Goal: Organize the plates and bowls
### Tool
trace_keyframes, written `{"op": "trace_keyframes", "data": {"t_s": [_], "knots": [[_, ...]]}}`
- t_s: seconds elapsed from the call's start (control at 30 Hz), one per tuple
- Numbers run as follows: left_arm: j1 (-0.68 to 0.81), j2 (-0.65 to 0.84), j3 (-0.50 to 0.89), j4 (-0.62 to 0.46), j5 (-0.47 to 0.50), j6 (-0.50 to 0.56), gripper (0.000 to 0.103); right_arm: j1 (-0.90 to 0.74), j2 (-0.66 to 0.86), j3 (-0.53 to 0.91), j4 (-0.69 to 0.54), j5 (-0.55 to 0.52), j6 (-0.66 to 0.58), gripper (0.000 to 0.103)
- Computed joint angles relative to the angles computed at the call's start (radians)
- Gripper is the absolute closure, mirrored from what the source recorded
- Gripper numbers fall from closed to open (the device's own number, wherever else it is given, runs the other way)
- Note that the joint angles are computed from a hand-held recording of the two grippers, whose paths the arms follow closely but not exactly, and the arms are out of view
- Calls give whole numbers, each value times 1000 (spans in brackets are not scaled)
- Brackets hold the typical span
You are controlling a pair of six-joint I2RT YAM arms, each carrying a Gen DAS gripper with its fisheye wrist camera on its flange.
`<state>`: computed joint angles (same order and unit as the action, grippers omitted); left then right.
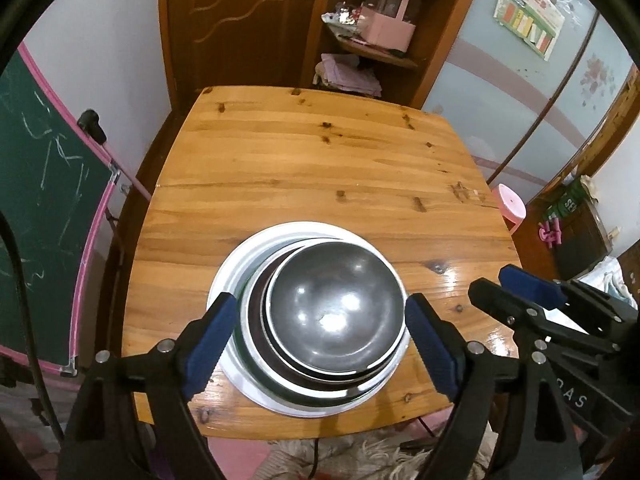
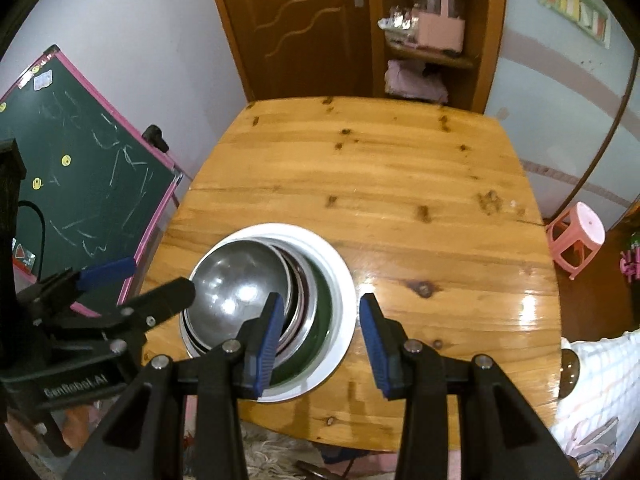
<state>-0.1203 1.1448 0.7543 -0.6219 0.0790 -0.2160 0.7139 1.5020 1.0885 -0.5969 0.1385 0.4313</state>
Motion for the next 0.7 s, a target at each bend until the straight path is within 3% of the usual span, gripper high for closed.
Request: {"op": "trace_keyframes", "data": {"t_s": [0.13,0.23,0.43,0.7], "knots": [[-79,-30,8,-11,-98,-36,14,22,-37,-2,-16,85,11,63],[-120,-37,26,-31,-155,-53,13,13,-57,-2,-23,91,25,62],[-145,-28,77,-65,-200,-87,13,1,-83,-1,-30,85,48,61],[-172,-26,118,-102,-261,-119,12,27,-114,6,-43,154,59,53]]}}
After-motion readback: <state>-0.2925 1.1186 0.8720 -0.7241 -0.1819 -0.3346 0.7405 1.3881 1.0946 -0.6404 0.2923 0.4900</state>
